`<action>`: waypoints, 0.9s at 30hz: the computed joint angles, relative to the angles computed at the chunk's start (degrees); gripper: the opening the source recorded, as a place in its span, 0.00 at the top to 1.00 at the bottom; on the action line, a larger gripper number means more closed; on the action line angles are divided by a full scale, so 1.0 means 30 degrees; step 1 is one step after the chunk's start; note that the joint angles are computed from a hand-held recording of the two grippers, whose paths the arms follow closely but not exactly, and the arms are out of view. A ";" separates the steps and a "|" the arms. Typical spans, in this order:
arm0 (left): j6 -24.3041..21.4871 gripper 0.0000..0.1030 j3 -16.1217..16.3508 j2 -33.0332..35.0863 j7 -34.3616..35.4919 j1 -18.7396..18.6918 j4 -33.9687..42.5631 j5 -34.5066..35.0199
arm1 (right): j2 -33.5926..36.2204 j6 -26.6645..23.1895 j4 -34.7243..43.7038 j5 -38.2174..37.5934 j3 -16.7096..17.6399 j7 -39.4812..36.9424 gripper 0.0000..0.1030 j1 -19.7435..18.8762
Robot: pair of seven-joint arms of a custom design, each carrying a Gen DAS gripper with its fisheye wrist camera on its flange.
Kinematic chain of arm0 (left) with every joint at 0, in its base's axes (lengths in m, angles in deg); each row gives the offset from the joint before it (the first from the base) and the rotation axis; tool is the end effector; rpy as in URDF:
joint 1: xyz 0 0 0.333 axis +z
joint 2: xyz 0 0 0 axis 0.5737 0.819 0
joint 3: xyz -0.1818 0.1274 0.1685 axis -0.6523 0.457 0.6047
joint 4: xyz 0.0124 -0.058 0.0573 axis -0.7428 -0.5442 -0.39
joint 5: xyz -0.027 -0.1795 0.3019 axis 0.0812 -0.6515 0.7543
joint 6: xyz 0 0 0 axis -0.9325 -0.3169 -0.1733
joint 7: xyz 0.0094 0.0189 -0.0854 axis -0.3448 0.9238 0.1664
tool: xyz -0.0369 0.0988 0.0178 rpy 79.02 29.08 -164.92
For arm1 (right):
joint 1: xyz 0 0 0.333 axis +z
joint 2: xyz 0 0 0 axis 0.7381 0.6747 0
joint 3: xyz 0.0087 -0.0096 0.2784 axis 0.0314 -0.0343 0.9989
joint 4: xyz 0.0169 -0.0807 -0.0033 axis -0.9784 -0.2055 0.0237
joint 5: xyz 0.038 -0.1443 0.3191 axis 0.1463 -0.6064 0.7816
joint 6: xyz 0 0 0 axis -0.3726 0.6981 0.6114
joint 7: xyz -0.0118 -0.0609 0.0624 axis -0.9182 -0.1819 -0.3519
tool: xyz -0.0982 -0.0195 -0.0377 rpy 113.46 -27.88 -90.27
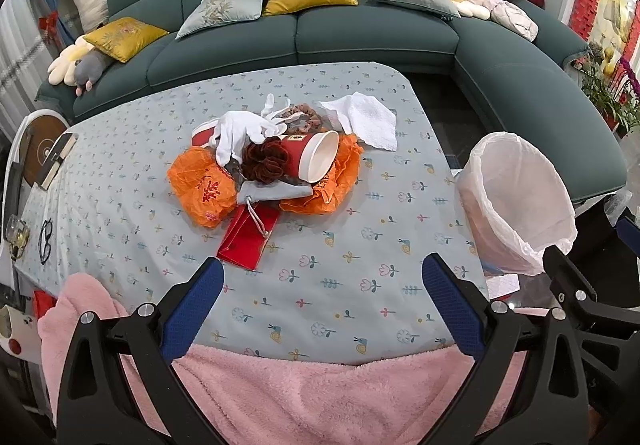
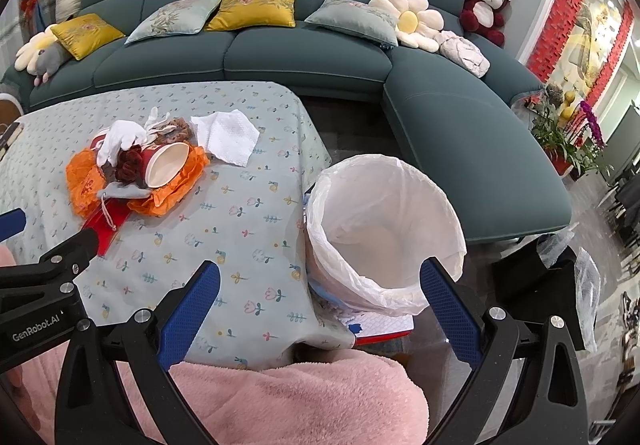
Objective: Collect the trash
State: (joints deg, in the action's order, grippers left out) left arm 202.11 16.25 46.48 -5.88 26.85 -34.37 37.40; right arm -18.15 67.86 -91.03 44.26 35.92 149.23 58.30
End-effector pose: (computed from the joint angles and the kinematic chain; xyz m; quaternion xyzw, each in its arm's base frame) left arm 0.4923 -0.1968 0.5178 -0.6381 0.7150 -0.1925 0.2109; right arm 0.4629 0.1361 0.5207 -0.6443 0.6888 -0.2934 0.1558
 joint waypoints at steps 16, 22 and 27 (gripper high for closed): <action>0.0772 0.08 0.0678 0.0381 0.1007 0.0523 -0.0190 -0.1122 | 0.0697 -0.0433 0.0795 -0.1319 0.0352 0.1814 0.07 0.0005; 0.0649 0.08 0.1292 0.1407 0.2073 0.1138 0.0138 -0.2042 | 0.1689 -0.0783 0.1615 -0.1427 0.0358 0.2196 0.07 0.0383; 0.1178 0.08 0.1852 0.2613 0.4355 0.1619 0.0409 -0.3504 | 0.3071 -0.0495 0.2680 -0.0873 0.0176 0.2411 0.08 0.0826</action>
State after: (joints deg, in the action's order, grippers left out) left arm 205.64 21.81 54.32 7.18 31.71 -33.14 26.89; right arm -8.94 66.37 -83.00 41.64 36.45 156.47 60.77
